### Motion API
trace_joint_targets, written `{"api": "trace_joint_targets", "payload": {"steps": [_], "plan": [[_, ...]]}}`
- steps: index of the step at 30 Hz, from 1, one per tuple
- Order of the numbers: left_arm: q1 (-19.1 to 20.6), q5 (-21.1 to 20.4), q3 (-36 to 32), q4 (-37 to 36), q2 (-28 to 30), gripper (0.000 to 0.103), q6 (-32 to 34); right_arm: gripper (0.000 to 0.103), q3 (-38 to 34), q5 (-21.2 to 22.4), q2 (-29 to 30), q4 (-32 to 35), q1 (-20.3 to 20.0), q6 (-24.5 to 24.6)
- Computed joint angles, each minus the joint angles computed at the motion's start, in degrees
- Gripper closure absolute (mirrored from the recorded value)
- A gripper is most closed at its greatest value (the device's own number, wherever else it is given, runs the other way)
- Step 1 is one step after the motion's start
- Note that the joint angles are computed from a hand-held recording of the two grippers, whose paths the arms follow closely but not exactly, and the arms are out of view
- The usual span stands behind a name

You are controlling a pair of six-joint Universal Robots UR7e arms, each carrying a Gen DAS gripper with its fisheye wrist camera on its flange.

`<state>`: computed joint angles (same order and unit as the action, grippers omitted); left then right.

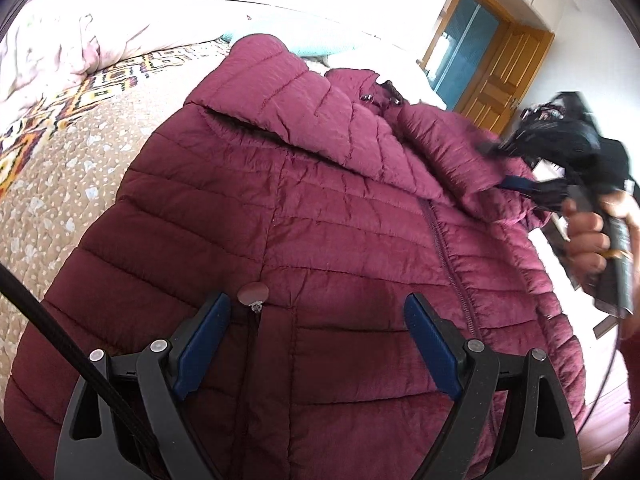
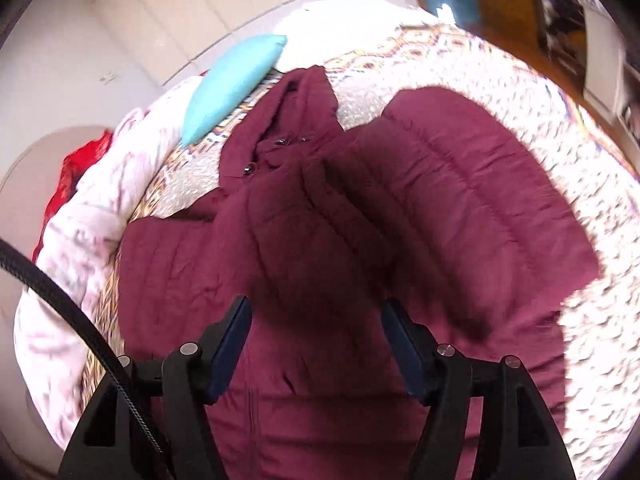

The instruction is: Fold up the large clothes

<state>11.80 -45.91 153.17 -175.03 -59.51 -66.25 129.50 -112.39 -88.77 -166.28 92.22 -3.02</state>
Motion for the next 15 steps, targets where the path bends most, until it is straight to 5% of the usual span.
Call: {"api": "trace_joint_targets", "payload": {"steps": [1,3,9,15], "plan": [[-0.9,0.6,1.2,-2.0,-0.3,0.016,-0.8,0.074,-1.0,-0.4,1.4,1.0,0.7,2.1],[-3.6,2.8,3.6,-2.5,-2.4,0.016,-5.2,0.088,-2.0,0.1,2.8,0.8,2.4,3.0],[-8.5,6.0,5.1,18.9,-16.5,0.016,-19.8,0.092,-7.3,-1.7,12.2,-0.9,13.3,0.5],[-10.3,9.0,4.8,42.3,-30.2,0.016,-33.1,0.093,-12.0,-3.2,24.1,0.1,19.2,-1.7]]}}
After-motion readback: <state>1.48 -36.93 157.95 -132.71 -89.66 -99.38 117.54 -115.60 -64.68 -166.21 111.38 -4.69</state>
